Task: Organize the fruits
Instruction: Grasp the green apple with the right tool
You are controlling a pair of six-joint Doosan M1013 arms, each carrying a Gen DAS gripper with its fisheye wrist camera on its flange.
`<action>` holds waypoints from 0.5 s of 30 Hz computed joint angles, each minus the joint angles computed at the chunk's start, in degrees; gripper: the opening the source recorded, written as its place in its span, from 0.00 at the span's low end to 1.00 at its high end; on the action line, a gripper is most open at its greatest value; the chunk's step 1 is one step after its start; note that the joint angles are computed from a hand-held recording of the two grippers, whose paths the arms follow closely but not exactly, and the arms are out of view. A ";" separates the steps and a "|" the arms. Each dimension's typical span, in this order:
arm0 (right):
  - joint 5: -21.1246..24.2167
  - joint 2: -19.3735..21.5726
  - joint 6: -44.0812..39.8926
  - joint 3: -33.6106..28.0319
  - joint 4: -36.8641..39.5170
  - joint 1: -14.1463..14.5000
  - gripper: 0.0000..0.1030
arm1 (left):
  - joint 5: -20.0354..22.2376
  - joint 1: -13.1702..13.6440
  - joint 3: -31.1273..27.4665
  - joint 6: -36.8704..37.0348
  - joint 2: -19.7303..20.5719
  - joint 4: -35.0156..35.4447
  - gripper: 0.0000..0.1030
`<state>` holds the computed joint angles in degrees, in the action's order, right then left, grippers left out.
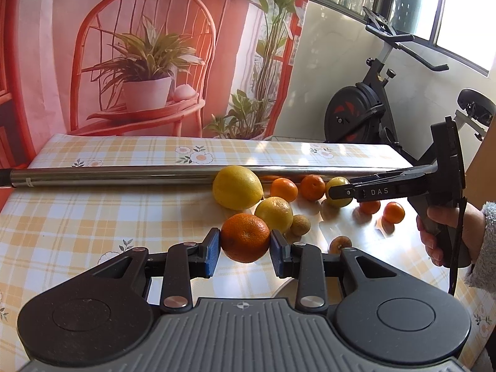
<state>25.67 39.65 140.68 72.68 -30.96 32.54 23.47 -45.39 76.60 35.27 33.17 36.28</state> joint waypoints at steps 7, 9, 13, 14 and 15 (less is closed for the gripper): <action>3.00 1.53 -4.94 -2.72 3.99 -0.10 0.46 | -0.93 -0.09 0.56 1.44 -0.23 -0.93 0.35; 3.26 1.67 -5.76 -2.97 5.04 -0.13 0.43 | -1.03 -0.14 0.69 1.90 -0.31 -1.19 0.35; 2.83 1.33 -4.31 -2.41 4.40 -0.02 0.43 | -1.34 -0.18 0.93 2.63 -0.48 -1.70 0.35; 2.48 1.08 -3.45 -2.00 4.00 0.04 0.43 | -1.41 -0.19 0.97 2.87 -0.52 -1.86 0.35; 2.10 0.78 -2.61 -1.55 3.63 0.10 0.43 | -1.49 -0.20 0.96 3.31 -0.55 -2.18 0.35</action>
<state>27.76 40.43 138.08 71.13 -27.33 32.63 21.99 -45.59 77.55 38.58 32.62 34.10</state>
